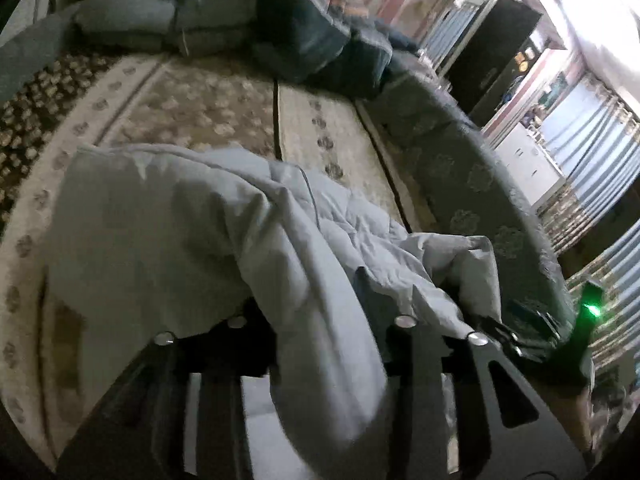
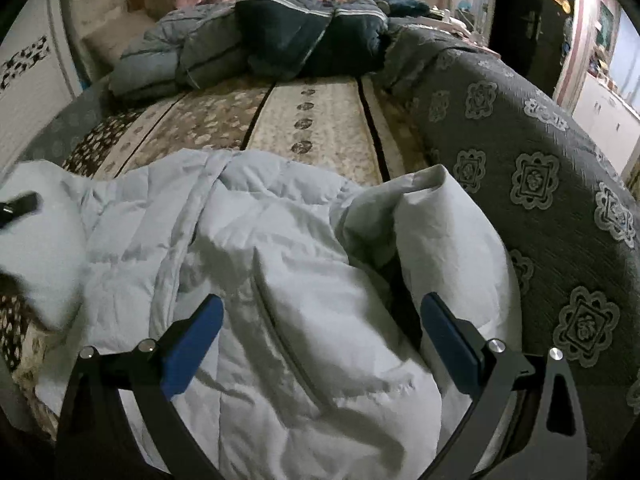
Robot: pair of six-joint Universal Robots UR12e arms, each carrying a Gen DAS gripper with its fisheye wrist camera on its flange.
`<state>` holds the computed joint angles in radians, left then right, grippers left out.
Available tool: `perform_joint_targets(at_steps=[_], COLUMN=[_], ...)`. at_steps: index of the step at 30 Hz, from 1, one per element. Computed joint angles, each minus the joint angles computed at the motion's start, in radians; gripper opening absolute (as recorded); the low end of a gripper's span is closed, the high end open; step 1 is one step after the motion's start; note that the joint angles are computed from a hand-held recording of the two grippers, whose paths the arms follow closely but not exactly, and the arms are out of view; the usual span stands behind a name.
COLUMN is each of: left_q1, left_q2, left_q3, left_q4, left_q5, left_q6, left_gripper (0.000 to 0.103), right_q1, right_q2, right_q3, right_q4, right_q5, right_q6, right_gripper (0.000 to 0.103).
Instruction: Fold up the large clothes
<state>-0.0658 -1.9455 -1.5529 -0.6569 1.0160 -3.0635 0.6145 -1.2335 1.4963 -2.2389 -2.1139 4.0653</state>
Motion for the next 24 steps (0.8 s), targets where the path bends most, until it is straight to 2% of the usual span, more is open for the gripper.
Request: perform_joint_targets(at_steps=[2, 3, 4, 5, 8, 10, 12, 14, 16, 20, 21, 24], left_q1=[-0.02, -0.028, -0.033, -0.036, -0.034, -0.01, 0.0, 0.017, 0.038, 0.082, 0.092, 0.106], left_q2=[-0.048, -0.066, -0.082, -0.087, -0.096, -0.086, -0.08, -0.07, -0.068, -0.068, -0.069, -0.08], left_q3=[0.04, 0.055, 0.067, 0.069, 0.075, 0.053, 0.041, 0.033, 0.029, 0.015, 0.013, 0.021], left_q4=[-0.019, -0.024, -0.019, -0.004, 0.067, 0.161, 0.241, 0.26, 0.247, 0.187, 0.174, 0.152], left_q5=[-0.005, -0.012, -0.016, -0.015, -0.04, -0.064, -0.015, 0.034, 0.082, 0.154, 0.182, 0.28], left_q6=[-0.02, -0.033, -0.048, -0.064, -0.117, -0.162, -0.205, -0.23, -0.275, -0.343, -0.347, -0.321], left_gripper=[0.075, 0.082, 0.095, 0.1, 0.1, 0.1, 0.1, 0.1, 0.1, 0.1, 0.1, 0.1], right_q1=[-0.004, -0.006, -0.008, -0.01, -0.017, -0.019, -0.022, -0.023, -0.023, -0.018, -0.018, -0.013], right_q2=[0.004, 0.009, 0.017, 0.021, 0.038, 0.049, 0.065, 0.084, 0.11, 0.177, 0.204, 0.273], right_q3=[0.001, -0.003, -0.01, -0.014, -0.027, -0.036, -0.046, -0.058, -0.08, -0.154, -0.181, -0.265], right_q4=[-0.009, -0.005, 0.004, 0.006, -0.005, -0.015, -0.051, -0.094, -0.126, -0.129, -0.135, -0.094], right_q5=[0.006, 0.007, 0.008, 0.012, 0.024, 0.02, 0.037, 0.065, 0.102, 0.198, 0.244, 0.279], right_q6=[0.005, 0.003, -0.004, -0.009, -0.039, -0.048, -0.056, -0.07, -0.082, -0.088, -0.108, -0.172], right_gripper=[0.099, 0.099, 0.099, 0.099, 0.099, 0.099, 0.099, 0.099, 0.099, 0.099, 0.099, 0.099])
